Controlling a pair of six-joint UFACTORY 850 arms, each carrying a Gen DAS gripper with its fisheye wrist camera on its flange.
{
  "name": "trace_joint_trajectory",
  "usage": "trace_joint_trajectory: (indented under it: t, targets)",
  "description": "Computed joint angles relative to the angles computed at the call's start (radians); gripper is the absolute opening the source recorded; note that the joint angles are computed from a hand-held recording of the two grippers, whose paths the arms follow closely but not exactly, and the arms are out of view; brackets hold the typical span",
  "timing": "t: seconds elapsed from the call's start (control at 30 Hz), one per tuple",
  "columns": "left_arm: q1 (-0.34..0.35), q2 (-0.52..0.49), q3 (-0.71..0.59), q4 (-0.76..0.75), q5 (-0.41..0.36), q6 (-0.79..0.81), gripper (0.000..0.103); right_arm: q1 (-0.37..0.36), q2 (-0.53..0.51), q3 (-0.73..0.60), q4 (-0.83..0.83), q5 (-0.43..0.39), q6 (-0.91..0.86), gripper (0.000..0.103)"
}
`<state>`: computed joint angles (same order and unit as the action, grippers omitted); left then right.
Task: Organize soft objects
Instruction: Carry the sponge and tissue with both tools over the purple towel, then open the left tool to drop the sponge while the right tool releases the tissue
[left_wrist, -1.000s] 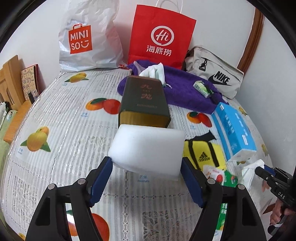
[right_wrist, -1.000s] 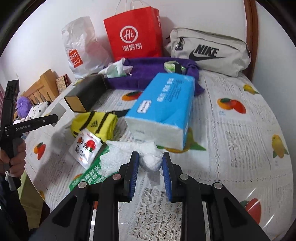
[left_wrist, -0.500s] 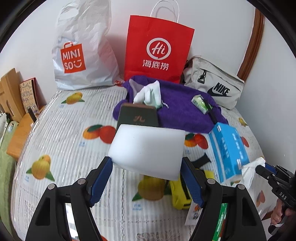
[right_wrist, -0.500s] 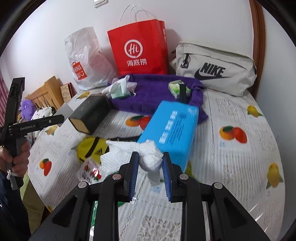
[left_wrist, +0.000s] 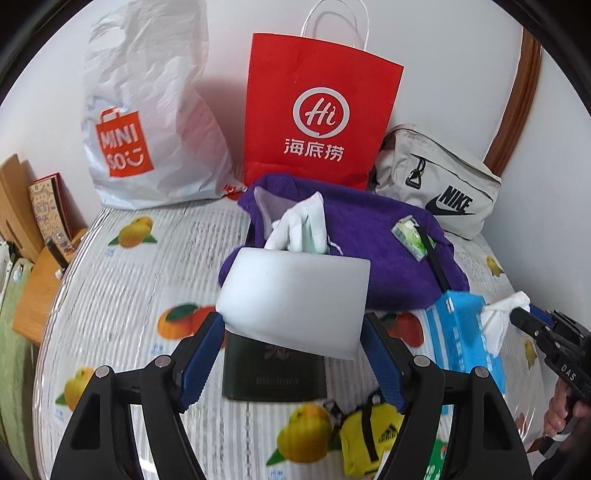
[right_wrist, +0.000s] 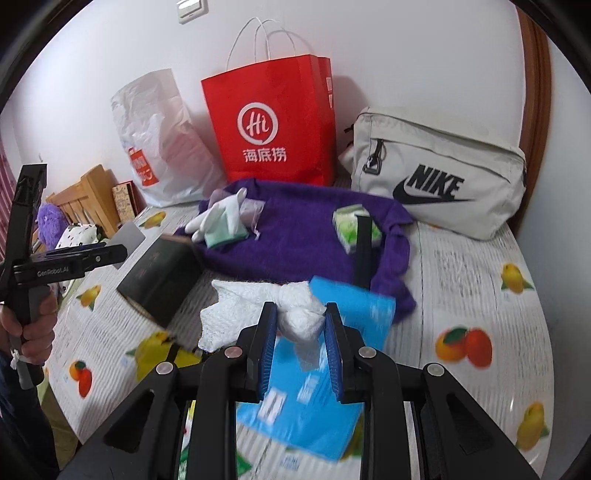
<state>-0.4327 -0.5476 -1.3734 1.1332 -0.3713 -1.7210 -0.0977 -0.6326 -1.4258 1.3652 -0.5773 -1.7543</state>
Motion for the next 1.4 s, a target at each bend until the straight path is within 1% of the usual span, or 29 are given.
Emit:
trace_joint_trajectory:
  t: [0.2,0.3,0.5,0.73,0.83,1.0,1.23,1.4]
  targets:
    - [0.027,-0.078,-0.125,-0.189,-0.004,0.227,0.074,0.036,-0.097,-0.168,-0.125,0.017,0.17,0.026]
    - [0.037,-0.121,-0.194,-0.276,-0.012,0.335,0.074,0.057,-0.142,-0.243,-0.186,0.054,0.238,0.026]
    - [0.052,-0.231,-0.365,-0.461,-0.054,0.572,0.074,0.079,-0.248,-0.41,-0.354,0.06,0.44,0.026]
    - [0.066,-0.376,-0.582,-0.69,-0.128,0.823,0.074,0.093,-0.372,-0.595,-0.588,0.019,0.696,0.026]
    - [0.067,-0.429,-0.659,-0.745,-0.159,0.888,0.074,0.097,-0.415,-0.659,-0.655,-0.011,0.765,0.026]
    - [0.064,-0.538,-0.825,-0.79,-0.266,0.959,0.074,0.108,-0.476,-0.749,-0.758,-0.042,0.86,0.026]
    - [0.07,-0.615,-0.94,-0.84,-0.325,1.004,0.076,0.118,-0.533,-0.838,-0.844,-0.087,0.924,0.026]
    - [0.077,-0.627,-0.961,-0.872,-0.331,1.025,0.078,0.12,-0.557,-0.879,-0.862,-0.105,0.937,0.028]
